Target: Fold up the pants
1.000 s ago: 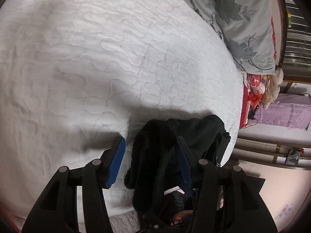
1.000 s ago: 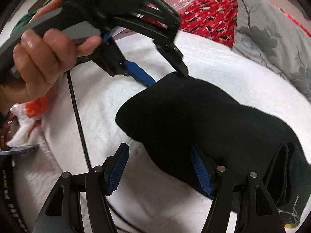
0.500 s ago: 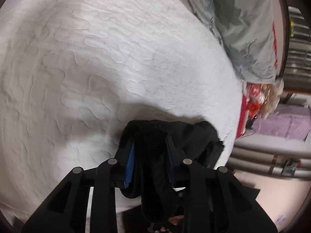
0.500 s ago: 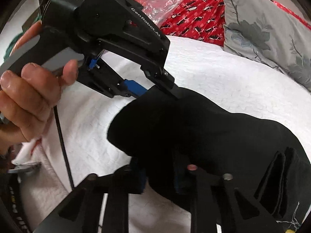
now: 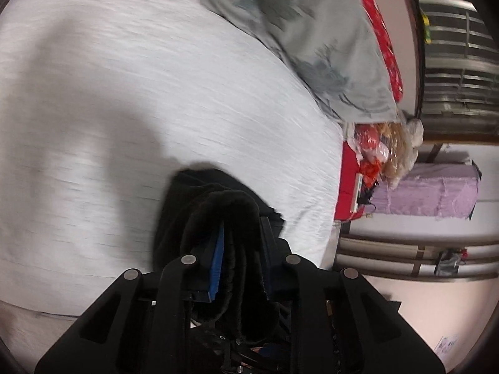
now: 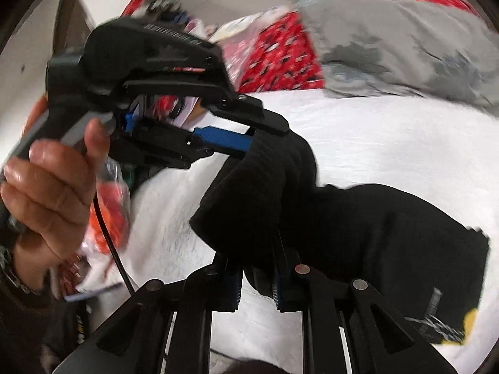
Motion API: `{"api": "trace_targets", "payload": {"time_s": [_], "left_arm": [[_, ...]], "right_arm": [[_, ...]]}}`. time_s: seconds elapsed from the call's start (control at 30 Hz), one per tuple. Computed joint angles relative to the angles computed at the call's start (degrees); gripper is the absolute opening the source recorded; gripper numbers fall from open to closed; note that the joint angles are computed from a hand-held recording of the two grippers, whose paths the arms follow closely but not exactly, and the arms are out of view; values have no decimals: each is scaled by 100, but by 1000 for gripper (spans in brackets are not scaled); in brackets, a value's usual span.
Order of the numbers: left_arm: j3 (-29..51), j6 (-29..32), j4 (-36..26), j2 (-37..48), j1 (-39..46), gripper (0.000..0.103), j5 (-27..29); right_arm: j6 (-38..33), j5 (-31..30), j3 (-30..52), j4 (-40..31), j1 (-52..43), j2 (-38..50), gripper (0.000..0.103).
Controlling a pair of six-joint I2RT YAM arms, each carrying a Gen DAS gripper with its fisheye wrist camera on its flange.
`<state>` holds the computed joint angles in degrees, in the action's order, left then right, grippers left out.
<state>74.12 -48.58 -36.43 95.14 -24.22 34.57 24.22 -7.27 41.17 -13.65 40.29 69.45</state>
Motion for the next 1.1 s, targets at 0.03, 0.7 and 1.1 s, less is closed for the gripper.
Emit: {"api": "trace_targets", "payload": {"time_s": [0.03, 0.7, 1.1], "left_arm": [[217, -130, 59, 197, -239, 18, -70], [3466, -702, -625, 2638, -2238, 19, -682], [-1207, -1189, 992, -433, -1282, 76, -2056]], "right_arm": [[0, -320, -150, -61, -359, -250, 15], [-4406, -4559, -561, -3536, -6710, 245, 42], [-2942, -4500, 527, -2570, -5769, 1285, 77]]}}
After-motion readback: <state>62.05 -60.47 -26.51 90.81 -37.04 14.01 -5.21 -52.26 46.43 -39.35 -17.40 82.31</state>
